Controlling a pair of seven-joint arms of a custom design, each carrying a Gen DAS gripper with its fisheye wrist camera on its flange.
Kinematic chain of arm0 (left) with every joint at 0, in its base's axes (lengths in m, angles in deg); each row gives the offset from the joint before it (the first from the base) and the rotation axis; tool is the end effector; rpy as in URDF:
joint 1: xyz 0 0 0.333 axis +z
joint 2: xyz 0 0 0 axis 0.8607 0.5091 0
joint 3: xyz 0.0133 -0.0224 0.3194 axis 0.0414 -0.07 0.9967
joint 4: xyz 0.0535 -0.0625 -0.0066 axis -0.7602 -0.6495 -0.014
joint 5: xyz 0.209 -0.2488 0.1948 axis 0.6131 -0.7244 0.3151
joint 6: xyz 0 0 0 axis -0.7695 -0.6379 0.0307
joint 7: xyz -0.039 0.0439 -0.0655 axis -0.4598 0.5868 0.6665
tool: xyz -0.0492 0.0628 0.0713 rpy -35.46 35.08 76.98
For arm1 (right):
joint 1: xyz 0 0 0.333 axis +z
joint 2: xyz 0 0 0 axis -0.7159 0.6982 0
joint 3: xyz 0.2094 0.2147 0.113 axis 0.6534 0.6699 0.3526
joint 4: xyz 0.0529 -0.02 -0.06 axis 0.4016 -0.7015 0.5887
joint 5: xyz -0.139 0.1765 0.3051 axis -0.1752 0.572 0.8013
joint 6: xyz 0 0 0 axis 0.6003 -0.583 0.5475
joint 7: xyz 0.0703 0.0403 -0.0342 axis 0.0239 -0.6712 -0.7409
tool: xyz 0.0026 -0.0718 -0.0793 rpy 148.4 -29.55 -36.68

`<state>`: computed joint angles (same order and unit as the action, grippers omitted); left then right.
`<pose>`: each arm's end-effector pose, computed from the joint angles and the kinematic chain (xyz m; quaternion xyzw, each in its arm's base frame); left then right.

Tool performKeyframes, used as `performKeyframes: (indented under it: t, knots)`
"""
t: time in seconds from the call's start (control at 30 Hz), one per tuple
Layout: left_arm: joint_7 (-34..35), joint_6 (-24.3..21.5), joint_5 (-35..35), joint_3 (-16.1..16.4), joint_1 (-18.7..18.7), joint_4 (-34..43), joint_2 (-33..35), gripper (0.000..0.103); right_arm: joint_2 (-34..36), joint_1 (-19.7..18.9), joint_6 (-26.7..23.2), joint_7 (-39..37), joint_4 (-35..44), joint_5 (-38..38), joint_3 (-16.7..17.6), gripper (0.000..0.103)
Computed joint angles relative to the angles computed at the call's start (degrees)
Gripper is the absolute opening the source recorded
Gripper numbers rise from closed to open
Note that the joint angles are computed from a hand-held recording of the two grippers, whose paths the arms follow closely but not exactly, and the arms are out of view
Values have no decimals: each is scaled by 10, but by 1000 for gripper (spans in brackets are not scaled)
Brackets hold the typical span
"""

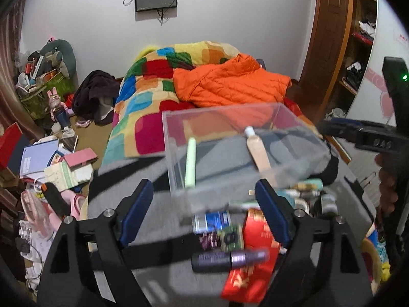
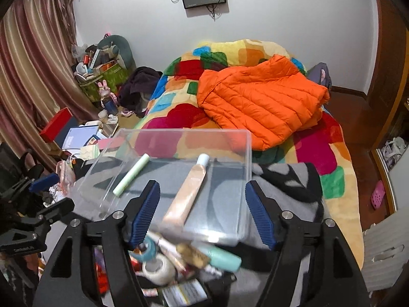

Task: Organize objects
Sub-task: 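Grasp the purple-capped black cylinder with the left gripper while the right grasps the green bottle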

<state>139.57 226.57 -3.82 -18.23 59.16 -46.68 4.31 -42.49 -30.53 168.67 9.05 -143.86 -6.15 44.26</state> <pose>0.6191 -0.0812 0.4902 -0.5971 0.7095 -0.2951 0.2301 0.6872 0.2363 0.4892 -0.7180 0.5861 -0.1552 0.3419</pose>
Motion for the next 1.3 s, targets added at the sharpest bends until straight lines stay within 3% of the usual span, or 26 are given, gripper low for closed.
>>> performKeyframes:
  t: [0.27, 0.37, 0.53, 0.8, 0.87, 0.97, 1.03, 1.3]
  knots:
    - [56, 11, -70, -20, 2, -82, -37, 96, -73, -17, 46, -64, -146, 38, 29, 79]
    - [48, 28, -61, -14, -12, -113, -46, 98, -84, -25, 46, -99, -178, 67, 44, 80]
    - [41, 31, -87, -15, -17, -124, -41, 98, -88, -26, 43, -122, -202, 106, 48, 80]
    - [-29, 8, -29, -2, -25, -92, -2, 98, -78, -20, 44, -119, -204, 137, 43, 80]
    - [-29, 8, -35, -9, -19, -86, 5, 98, -77, -23, 47, -125, -204, 141, 47, 75]
    - [-10, 23, -69, -26, -6, -93, 5, 94, -78, -25, 44, -140, -205, 144, 52, 55]
    - [5, 26, -87, -33, 0, -97, 2, 90, -83, -17, 58, -135, -214, 135, 46, 55]
    - [24, 48, -123, -32, 0, -124, -26, 90, -113, -22, 98, -139, -249, 145, 55, 54]
